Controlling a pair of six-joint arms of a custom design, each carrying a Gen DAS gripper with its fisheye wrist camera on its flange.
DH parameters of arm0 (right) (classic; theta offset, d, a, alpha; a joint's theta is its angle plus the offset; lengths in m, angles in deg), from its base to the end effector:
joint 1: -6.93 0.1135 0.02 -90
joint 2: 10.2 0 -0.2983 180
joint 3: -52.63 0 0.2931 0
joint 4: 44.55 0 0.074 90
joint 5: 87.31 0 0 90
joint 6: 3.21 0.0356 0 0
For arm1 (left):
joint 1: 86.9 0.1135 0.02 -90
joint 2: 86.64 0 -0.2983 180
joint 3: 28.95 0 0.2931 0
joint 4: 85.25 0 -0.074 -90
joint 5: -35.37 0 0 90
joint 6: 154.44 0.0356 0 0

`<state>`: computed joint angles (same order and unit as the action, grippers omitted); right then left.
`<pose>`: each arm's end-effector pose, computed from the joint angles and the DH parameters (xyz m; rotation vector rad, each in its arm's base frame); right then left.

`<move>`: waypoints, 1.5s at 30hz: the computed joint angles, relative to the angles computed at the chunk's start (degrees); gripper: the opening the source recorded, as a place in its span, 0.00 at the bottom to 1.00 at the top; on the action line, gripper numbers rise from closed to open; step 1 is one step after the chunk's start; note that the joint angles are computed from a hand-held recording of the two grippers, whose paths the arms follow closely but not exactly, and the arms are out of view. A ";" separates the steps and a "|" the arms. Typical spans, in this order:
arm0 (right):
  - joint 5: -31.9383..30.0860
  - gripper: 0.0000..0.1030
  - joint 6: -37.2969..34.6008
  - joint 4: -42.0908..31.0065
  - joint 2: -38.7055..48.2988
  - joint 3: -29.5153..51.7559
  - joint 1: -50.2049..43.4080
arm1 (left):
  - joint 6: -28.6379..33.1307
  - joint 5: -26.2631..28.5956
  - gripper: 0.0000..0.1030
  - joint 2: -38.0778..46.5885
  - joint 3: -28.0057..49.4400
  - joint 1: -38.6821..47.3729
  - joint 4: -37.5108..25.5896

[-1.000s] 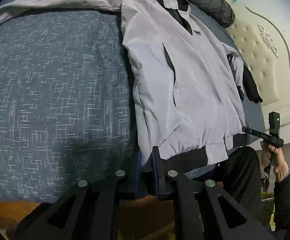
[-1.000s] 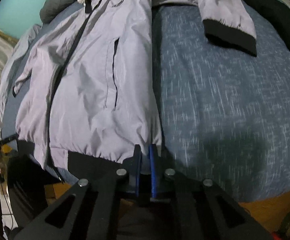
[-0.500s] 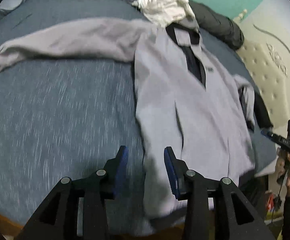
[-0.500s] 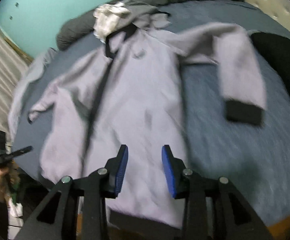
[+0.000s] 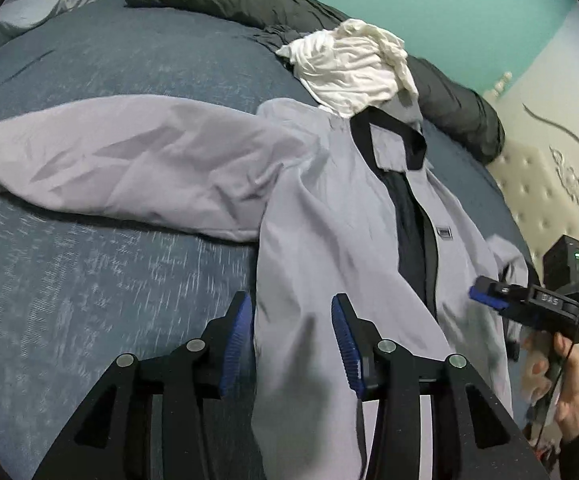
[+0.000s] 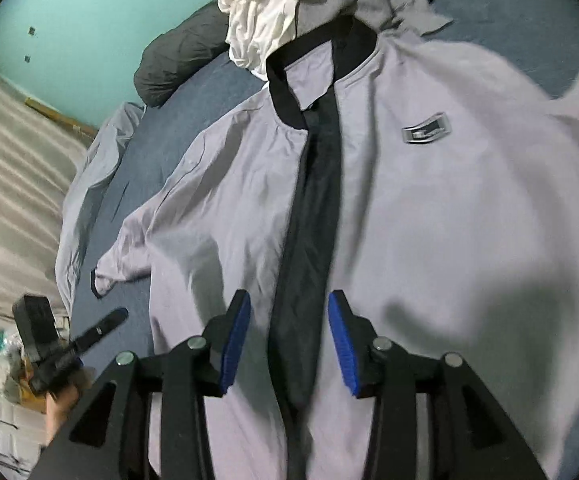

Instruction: Fold clothes

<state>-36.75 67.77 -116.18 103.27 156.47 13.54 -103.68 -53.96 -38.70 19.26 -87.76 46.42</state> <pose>0.4376 0.0735 0.2378 -0.6865 2.6767 0.9615 0.1865 -0.0032 0.2548 -0.7959 2.3035 -0.3336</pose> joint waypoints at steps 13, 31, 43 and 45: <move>3.68 0.42 12.29 8.13 11.33 8.35 8.90 | 1.20 1.64 0.47 1.71 -8.29 1.91 10.82; 6.79 0.08 9.50 18.55 7.52 2.79 9.99 | 2.59 3.63 0.48 5.30 -9.13 3.58 15.48; 18.29 0.02 10.57 16.33 10.37 12.43 9.97 | 2.49 4.03 0.48 5.29 -9.76 3.68 16.21; 18.51 0.02 8.73 5.90 16.95 20.59 10.65 | 2.57 4.07 0.48 5.55 -9.76 3.65 16.40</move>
<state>-18.24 76.50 -110.28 120.22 177.05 24.19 -101.11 -49.88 -33.15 9.50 -84.11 62.81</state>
